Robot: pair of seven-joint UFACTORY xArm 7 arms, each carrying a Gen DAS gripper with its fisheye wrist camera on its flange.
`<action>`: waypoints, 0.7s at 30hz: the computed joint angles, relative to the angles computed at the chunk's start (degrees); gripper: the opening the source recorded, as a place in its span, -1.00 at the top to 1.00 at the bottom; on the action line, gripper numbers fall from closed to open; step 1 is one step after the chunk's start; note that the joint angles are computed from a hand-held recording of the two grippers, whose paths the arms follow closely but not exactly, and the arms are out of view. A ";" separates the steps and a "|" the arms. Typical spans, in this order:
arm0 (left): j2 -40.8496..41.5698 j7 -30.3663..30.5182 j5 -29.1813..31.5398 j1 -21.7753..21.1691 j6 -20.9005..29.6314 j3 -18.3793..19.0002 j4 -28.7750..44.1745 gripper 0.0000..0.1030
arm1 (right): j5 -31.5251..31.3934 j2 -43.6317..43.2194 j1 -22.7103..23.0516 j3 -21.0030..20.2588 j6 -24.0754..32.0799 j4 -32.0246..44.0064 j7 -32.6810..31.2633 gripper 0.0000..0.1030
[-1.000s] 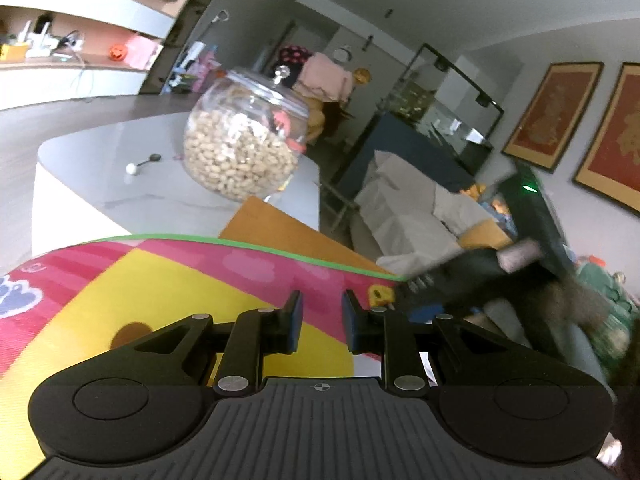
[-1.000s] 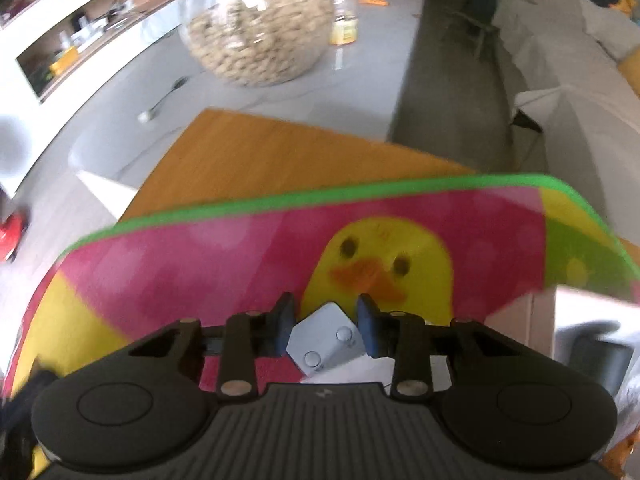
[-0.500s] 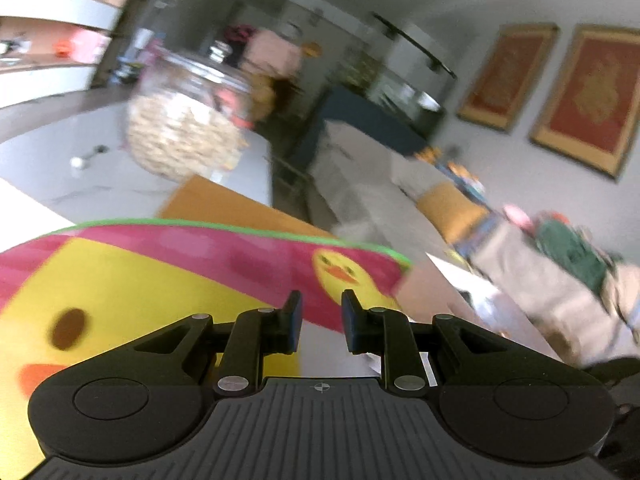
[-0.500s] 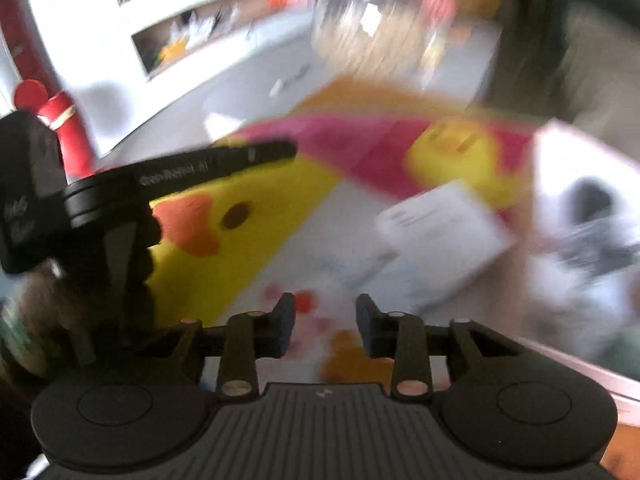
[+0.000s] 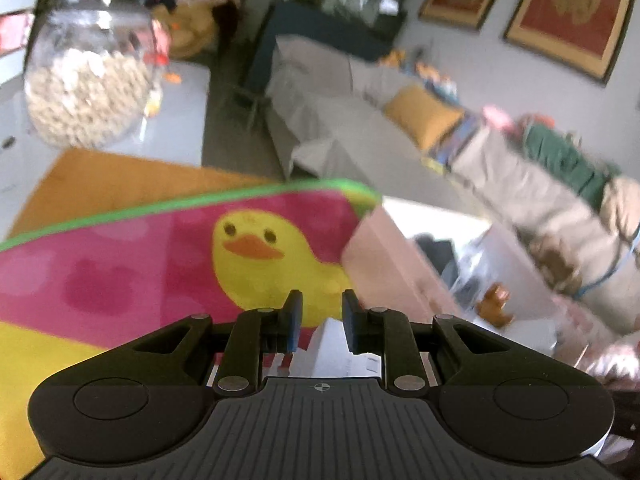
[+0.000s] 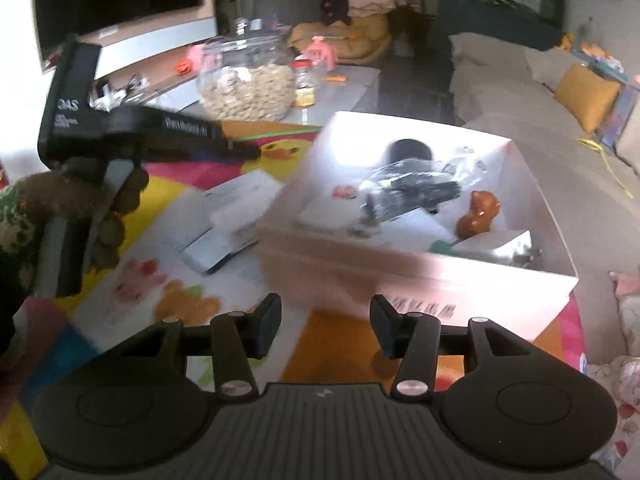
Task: Organize rigid objects
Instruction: 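Swing the right tool toward the flat white box beside the pink box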
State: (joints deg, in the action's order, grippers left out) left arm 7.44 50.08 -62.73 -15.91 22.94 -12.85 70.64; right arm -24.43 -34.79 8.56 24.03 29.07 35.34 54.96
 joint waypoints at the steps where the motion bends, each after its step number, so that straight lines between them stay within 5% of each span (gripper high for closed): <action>1: 0.85 0.72 0.37 1.23 0.70 -1.32 0.58 0.54 | 0.79 0.90 0.49 -1.10 -2.02 -0.31 -0.25 0.05; 7: 0.09 6.37 -3.14 1.91 7.93 0.26 -0.59 0.49 | -2.54 6.32 -5.34 0.89 -11.04 0.33 2.14 0.06; 11: -4.09 9.70 -5.30 2.20 12.48 1.74 -5.14 0.48 | -1.22 4.83 -3.73 -0.59 -14.10 -2.54 2.19 0.04; 15: -9.20 12.36 -9.44 1.66 16.65 4.05 -11.04 0.49 | 2.18 -0.28 -1.11 -0.76 -15.34 -6.49 1.65 -0.24; 18: -12.97 13.87 -11.15 1.03 19.74 5.85 -15.06 0.52 | 4.01 -3.03 -0.15 0.24 -15.56 -8.01 1.07 -0.26; 21: -17.58 15.10 -14.58 0.40 18.45 7.40 -19.29 0.52 | 5.67 -5.24 1.30 0.53 -15.65 -8.75 -0.09 -0.30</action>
